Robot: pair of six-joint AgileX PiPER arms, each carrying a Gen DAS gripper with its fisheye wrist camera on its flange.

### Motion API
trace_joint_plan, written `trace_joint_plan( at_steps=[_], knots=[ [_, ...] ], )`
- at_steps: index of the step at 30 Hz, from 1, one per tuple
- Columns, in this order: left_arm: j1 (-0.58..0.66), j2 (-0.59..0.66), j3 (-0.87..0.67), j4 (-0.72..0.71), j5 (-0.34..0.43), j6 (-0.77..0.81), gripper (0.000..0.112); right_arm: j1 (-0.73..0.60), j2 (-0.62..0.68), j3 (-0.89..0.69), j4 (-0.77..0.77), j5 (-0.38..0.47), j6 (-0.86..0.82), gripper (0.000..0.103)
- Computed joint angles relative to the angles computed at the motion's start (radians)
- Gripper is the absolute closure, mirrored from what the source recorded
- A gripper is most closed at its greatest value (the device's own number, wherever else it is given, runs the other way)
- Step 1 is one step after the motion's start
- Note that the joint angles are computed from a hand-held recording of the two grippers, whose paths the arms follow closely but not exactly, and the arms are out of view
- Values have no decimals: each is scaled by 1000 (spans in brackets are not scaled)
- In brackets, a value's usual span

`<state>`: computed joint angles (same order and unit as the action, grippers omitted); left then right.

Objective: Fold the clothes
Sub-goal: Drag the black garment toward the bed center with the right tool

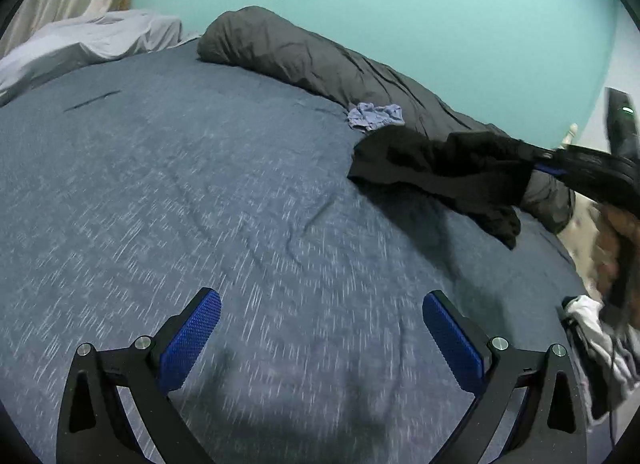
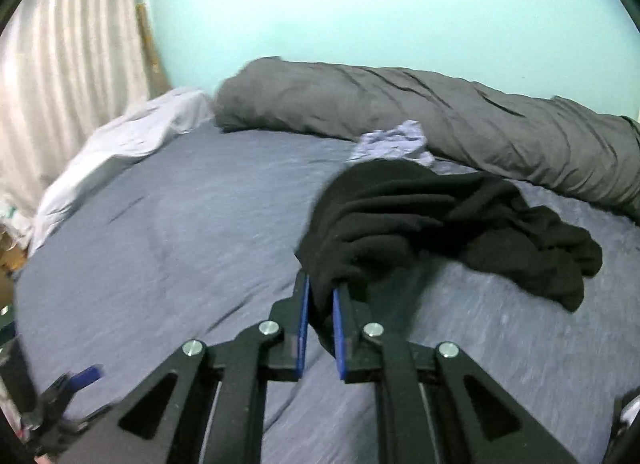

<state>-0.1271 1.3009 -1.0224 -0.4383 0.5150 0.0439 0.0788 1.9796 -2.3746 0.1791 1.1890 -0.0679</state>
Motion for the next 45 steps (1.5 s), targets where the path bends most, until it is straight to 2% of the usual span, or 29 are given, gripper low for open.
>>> trace_joint_plan(
  at_steps=[2,5,7,15,18,21,24,26,28,31,35,37,40,43,45],
  knots=[
    [32,-66,27,-57,60,23,9,36,-153,200,4,-41,13,93],
    [30,-154,54,-21,122,-31,9,83,-332,436,5,-114,64,94],
    [54,-207,76,-49,176,-22,9,129,-453,587,-3,-160,122,94],
    [224,-435,213,-160,343,73,9,442,-756,967,-176,-274,501,94],
    [217,-444,257,-172,351,103,9,545,-806,1091,-266,-298,643,94],
    [178,-445,284,-144,321,110,9,575,-834,1208,-277,-326,696,93],
    [105,-421,296,-91,266,84,9,553,-871,1302,-283,-341,746,84],
    [104,-390,298,-122,256,115,9,526,-900,1354,-293,-346,776,72],
    [92,-347,294,-134,235,121,9,497,-953,1406,-325,-374,812,43],
    [27,-298,289,-101,183,75,9,468,-1028,1472,-432,-392,914,39],
    [-70,-239,274,-34,123,-5,9,331,-1080,1551,-415,-447,896,36],
    [-133,-216,263,27,95,-69,9,225,-1104,1606,-301,-504,789,36],
    [-215,-177,248,114,57,-155,9,59,-1111,1665,-43,-573,529,35],
    [-232,-138,228,115,55,-167,9,-91,-1143,1733,213,-588,277,35],
    [-239,-115,213,113,56,-172,9,-176,-1146,1762,354,-564,134,35]
  ],
)
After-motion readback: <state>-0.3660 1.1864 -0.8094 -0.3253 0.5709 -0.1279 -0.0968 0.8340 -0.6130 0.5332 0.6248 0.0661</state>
